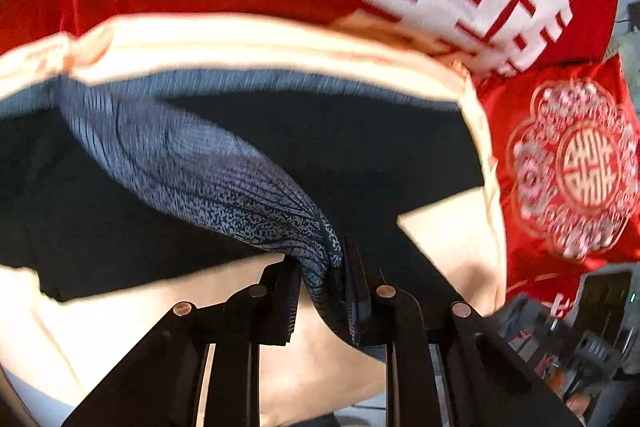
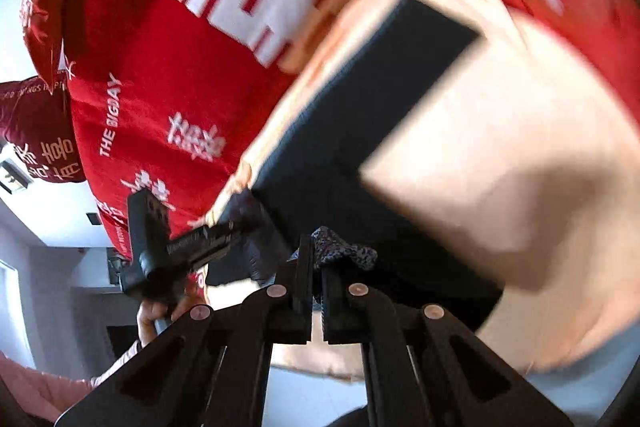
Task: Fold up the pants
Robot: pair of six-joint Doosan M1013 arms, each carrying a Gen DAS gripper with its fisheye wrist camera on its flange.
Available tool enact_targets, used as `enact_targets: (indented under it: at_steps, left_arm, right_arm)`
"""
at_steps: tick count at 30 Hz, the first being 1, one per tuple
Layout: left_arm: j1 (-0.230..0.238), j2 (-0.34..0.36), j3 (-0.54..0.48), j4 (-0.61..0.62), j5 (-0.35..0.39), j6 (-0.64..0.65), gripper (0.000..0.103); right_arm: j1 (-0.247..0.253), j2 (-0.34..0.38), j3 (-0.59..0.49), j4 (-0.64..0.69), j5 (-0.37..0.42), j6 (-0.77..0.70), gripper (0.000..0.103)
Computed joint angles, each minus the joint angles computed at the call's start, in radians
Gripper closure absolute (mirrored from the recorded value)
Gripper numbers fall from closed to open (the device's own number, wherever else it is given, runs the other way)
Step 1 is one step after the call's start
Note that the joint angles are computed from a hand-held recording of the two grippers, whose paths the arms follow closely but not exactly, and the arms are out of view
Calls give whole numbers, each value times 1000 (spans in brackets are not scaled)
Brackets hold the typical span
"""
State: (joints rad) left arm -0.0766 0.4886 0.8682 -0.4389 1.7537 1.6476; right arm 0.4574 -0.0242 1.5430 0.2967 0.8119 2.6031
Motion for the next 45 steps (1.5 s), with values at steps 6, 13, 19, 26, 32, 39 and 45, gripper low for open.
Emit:
enact_targets:
  at_steps: [6,13,19,26,32,39,45]
  left_arm:
    - [-28,96,-164,17,-28,-13,82]
    - [-66,141,-225,97,16,67,77]
    - [-64,87,-156,187,-50,119,27]
    - [-72,67,-64,383,-87,75,27]
    - [-68,51,33,485,-100,4,27]
    - [-64,36,66,482,-129,-8,26]
    - [-71,37,64,505,-123,-3,20]
  right_arm:
    - [-125,103,-135,-12,124,-145,100]
    - [-185,266,-313,-48,296,-301,100]
    - [-194,329,-353,-82,382,-307,100]
    - [-189,310,-343,-208,444,-262,43]
    - [-144,172,-176,-180,340,-126,41]
    - [-144,128,-8,-97,203,61,60]
    - [-150,137,-54,-117,201,-8,95]
